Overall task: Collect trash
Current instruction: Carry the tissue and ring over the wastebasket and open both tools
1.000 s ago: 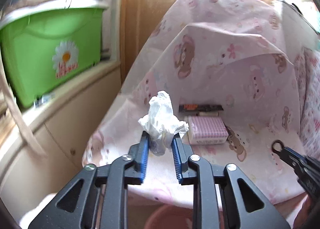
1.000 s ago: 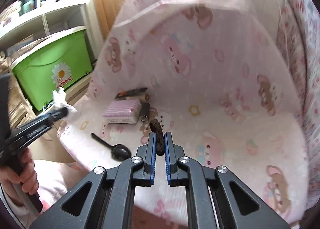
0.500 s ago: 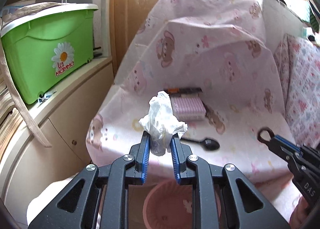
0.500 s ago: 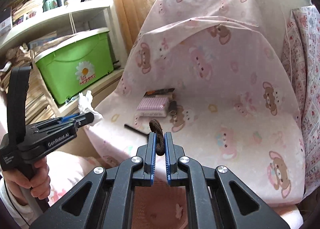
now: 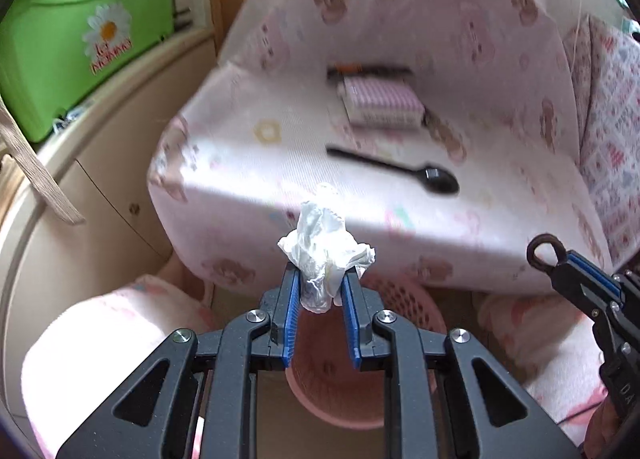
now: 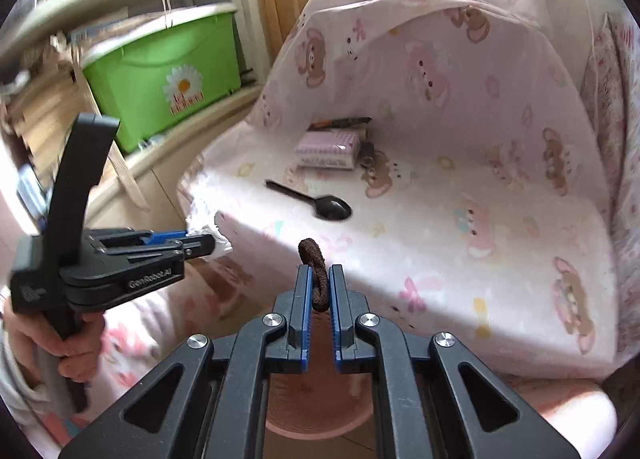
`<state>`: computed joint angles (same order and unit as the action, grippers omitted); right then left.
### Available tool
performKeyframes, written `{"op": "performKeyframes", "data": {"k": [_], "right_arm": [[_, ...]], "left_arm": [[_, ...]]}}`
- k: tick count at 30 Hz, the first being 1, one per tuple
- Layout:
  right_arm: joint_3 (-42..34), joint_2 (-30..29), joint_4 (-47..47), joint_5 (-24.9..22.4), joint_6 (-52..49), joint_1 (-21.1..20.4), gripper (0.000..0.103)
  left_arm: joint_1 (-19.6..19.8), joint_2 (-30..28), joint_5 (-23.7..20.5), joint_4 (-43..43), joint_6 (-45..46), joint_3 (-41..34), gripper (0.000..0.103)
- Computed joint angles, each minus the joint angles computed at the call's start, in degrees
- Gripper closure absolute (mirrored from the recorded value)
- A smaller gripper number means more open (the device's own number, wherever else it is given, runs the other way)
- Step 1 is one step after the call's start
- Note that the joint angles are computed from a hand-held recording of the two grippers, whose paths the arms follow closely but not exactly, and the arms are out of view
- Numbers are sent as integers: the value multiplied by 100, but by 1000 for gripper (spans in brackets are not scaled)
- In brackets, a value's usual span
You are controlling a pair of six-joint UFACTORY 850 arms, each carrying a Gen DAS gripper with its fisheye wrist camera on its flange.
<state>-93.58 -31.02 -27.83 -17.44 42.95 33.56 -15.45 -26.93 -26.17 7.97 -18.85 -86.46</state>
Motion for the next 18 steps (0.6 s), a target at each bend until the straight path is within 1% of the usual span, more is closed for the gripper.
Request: {"op": "performKeyframes", "data": {"k": [1, 2, 3, 4, 5, 7, 8, 10, 12, 14, 16, 18], "right_arm": [[11, -2, -373, -123, 295, 83, 94], [53, -4, -507, -117, 350, 119, 94], [52, -33, -401, -152, 165, 134, 94], [-32, -115, -55, -322, -166, 142, 94], [-152, -193, 525, -476, -708, 102, 94], [-377, -398, 1219, -844, -1372, 64, 94], [-476, -485, 1366, -1019, -1537, 57, 94], [-565, -596, 1417, -1209, -1709, 72, 94], [-632, -681, 1249, -1402, -1738, 114, 94], [-714, -777, 1445, -1569, -1908, 86, 94], [-845, -933, 1576, -1828, -1945, 49, 94], [-979, -1081, 1660, -2044, -1974, 27, 94]], "left_arm": [[-7, -38, -109, -146, 189, -28, 84], [-21, -96, -254, -202, 279, -86, 84], [-30, -163, -384, -302, 402, -161, 84], [-33, -222, -512, -420, 540, -230, 84], [-39, -309, -692, -518, 671, -328, 84], [-48, -544, -1180, -629, 805, -583, 84], [-33, -726, -1493, -797, 951, -778, 84], [29, -1119, -2074, -1150, 1121, -1208, 84], [85, -1494, -2580, -1404, 1248, -1641, 84], [82, -1744, -2808, -1299, 1207, -1920, 84], [58, -1858, -2836, -1063, 1086, -2005, 84], [88, -1919, -2880, -1090, 1069, -2000, 84]]}}
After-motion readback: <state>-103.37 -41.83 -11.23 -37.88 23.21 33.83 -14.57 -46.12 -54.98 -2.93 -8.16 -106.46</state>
